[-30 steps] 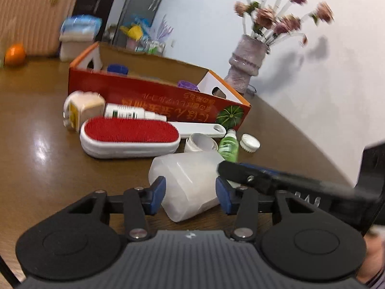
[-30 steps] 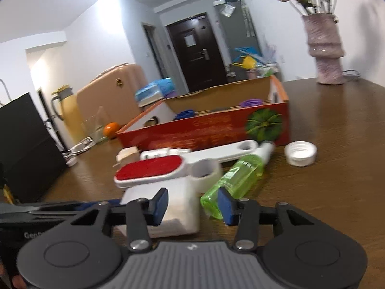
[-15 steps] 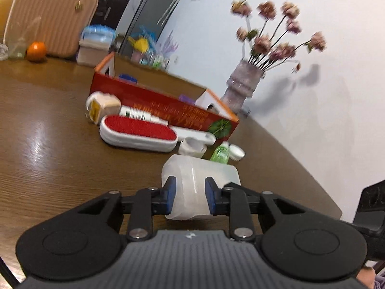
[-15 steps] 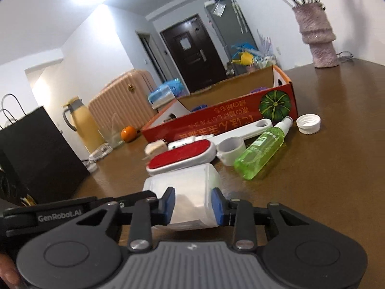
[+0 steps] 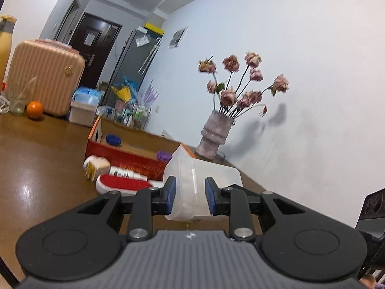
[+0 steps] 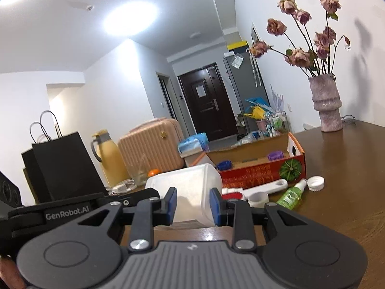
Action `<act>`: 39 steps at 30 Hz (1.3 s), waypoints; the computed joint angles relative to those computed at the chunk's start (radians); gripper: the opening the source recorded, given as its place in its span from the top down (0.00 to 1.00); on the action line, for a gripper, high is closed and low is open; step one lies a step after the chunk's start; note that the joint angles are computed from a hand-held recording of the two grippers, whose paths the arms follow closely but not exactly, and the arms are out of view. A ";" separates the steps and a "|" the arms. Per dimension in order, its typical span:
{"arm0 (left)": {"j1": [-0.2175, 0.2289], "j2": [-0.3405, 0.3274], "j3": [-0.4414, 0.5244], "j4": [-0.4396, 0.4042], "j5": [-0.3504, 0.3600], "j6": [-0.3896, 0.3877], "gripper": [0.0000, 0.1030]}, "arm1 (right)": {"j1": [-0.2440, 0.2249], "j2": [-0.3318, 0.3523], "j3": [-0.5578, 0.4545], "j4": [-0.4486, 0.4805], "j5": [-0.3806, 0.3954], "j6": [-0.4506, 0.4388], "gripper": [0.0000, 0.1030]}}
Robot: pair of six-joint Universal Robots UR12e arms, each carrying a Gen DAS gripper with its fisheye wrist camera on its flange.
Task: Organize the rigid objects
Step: 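Lift the white container into the box and open the left tool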
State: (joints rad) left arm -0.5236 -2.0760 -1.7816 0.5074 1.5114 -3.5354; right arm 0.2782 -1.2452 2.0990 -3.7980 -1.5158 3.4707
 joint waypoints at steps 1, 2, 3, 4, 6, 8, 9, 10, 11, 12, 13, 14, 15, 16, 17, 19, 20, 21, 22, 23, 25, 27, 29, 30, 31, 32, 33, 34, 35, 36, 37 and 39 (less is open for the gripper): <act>0.001 -0.002 0.010 0.005 0.001 0.014 0.74 | -0.001 -0.001 -0.007 0.000 -0.002 -0.002 0.72; 0.002 -0.004 0.020 0.012 0.002 0.025 0.75 | -0.004 -0.003 -0.014 0.004 0.001 -0.002 0.72; 0.005 -0.007 0.031 0.018 -0.003 0.034 0.74 | -0.006 -0.003 -0.022 0.009 0.002 0.001 0.72; 0.008 -0.013 0.051 0.022 -0.011 0.044 0.74 | -0.010 -0.005 -0.035 0.018 0.005 0.008 0.72; 0.012 -0.022 0.087 0.001 -0.015 0.072 0.74 | -0.018 -0.002 -0.058 0.023 0.006 0.009 0.72; 0.013 -0.035 0.131 -0.022 -0.005 0.101 0.74 | -0.028 0.002 -0.089 0.039 0.012 0.000 0.72; 0.015 -0.043 0.156 -0.034 -0.004 0.115 0.74 | -0.033 0.005 -0.105 0.052 0.015 -0.002 0.72; 0.018 -0.055 0.186 -0.047 -0.005 0.116 0.74 | -0.037 0.009 -0.124 0.065 0.014 -0.007 0.72; 0.022 -0.066 0.213 -0.060 -0.010 0.115 0.75 | -0.040 0.014 -0.143 0.078 0.012 -0.013 0.72; 0.026 -0.078 0.244 -0.077 -0.015 0.117 0.75 | -0.045 0.021 -0.165 0.088 0.009 -0.016 0.72; 0.030 -0.090 0.271 -0.095 -0.018 0.118 0.75 | -0.051 0.032 -0.190 0.099 0.010 -0.015 0.72; 0.034 -0.105 0.306 -0.119 -0.018 0.118 0.74 | -0.058 0.041 -0.211 0.109 0.016 -0.012 0.72; 0.039 -0.118 0.333 -0.136 -0.021 0.123 0.74 | -0.068 0.053 -0.235 0.124 0.028 -0.008 0.72; 0.044 -0.137 0.371 -0.161 -0.022 0.128 0.74 | -0.078 0.067 -0.263 0.143 0.043 0.004 0.72; 0.049 -0.153 0.405 -0.185 -0.023 0.122 0.75 | -0.088 0.081 -0.290 0.166 0.060 0.012 0.72; 0.059 -0.188 0.472 -0.241 -0.031 0.116 0.74 | -0.106 0.112 -0.346 0.204 0.086 0.031 0.72; 0.063 -0.208 0.507 -0.261 -0.029 0.115 0.75 | -0.114 0.125 -0.371 0.226 0.098 0.038 0.72; 0.066 -0.226 0.540 -0.286 -0.031 0.115 0.75 | -0.122 0.137 -0.395 0.251 0.115 0.038 0.72; 0.071 -0.245 0.574 -0.313 -0.037 0.113 0.75 | -0.130 0.153 -0.425 0.276 0.125 0.042 0.72; 0.074 -0.260 0.603 -0.339 -0.039 0.111 0.75 | -0.136 0.165 -0.449 0.302 0.131 0.045 0.72; 0.082 -0.299 0.678 -0.408 -0.058 0.124 0.75 | -0.148 0.193 -0.503 0.358 0.141 0.048 0.72; 0.091 -0.341 0.759 -0.495 -0.077 0.114 0.75 | -0.159 0.219 -0.554 0.417 0.149 0.049 0.72; 0.099 -0.381 0.832 -0.574 -0.093 0.109 0.75 | -0.168 0.251 -0.609 0.488 0.149 0.054 0.72; 0.101 -0.406 0.878 -0.626 -0.092 0.111 0.75 | -0.171 0.267 -0.635 0.525 0.149 0.056 0.72; 0.103 -0.430 0.920 -0.674 -0.089 0.109 0.75 | -0.176 0.287 -0.667 0.571 0.152 0.064 0.72; 0.104 -0.450 0.953 -0.714 -0.085 0.103 0.75 | -0.180 0.304 -0.694 0.609 0.157 0.071 0.72; 0.107 -0.473 0.996 -0.771 -0.086 0.093 0.75 | -0.184 0.319 -0.720 0.655 0.167 0.078 0.72; 0.111 -0.492 1.030 -0.821 -0.089 0.079 0.75 | -0.189 0.339 -0.749 0.701 0.177 0.090 0.72; 0.114 -0.511 1.065 -0.870 -0.094 0.062 0.75 | -0.191 0.353 -0.771 0.737 0.184 0.092 0.72; 0.118 -0.531 1.099 -0.916 -0.100 0.054 0.75 | -0.194 0.371 -0.795 0.773 0.191 0.096 0.72; 0.121 -0.555 1.144 -0.974 -0.100 0.046 0.75 | -0.196 0.386 -0.814 0.805 0.195 0.100 0.72; 0.125 -0.595 1.218 -1.072 -0.101 0.036 0.75 | -0.201 0.416 -0.852 0.870 0.218 0.115 0.72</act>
State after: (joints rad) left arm -0.3982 -2.6714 -0.5638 -0.5642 1.4108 -3.4997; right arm 0.0776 -0.8293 1.2475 -2.9278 -1.2977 3.5858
